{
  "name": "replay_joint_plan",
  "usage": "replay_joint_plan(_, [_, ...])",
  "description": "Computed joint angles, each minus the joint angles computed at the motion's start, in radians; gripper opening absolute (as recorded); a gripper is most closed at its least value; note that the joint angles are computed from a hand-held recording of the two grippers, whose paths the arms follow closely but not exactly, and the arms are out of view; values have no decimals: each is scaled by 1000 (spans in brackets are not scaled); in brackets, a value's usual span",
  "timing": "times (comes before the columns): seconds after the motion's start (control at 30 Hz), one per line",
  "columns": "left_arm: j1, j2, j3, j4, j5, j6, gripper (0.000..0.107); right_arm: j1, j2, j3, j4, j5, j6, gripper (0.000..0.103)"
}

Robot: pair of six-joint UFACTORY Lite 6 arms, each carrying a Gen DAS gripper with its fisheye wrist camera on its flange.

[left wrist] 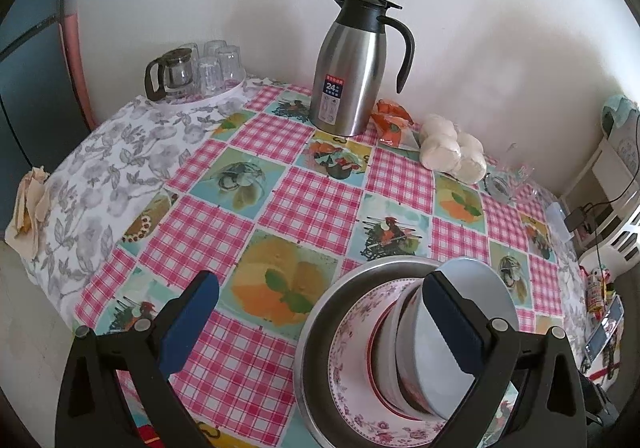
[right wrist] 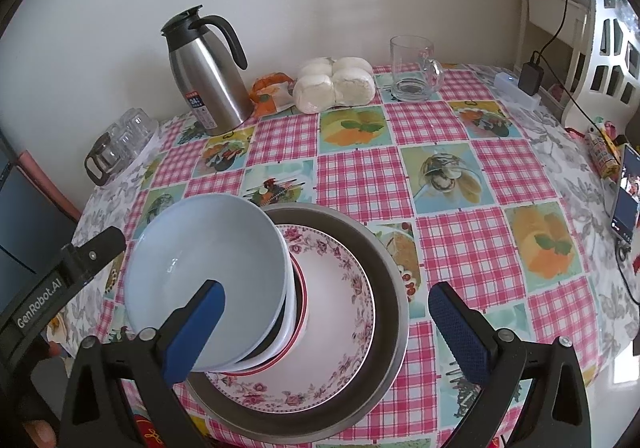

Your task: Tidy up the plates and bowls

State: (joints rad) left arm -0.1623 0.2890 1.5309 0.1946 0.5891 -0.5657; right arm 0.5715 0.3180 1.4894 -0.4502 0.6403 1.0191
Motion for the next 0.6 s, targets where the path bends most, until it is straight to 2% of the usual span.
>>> replay_joint_plan(0.37, [-68, -58, -37, 208, 60, -198, 102, 4, -71, -79, -28, -5, 33, 103])
replay_joint_plan(0.6, [-75, -91, -84, 207, 66, -203, 102, 5, -123, -140, -43, -21, 59, 103])
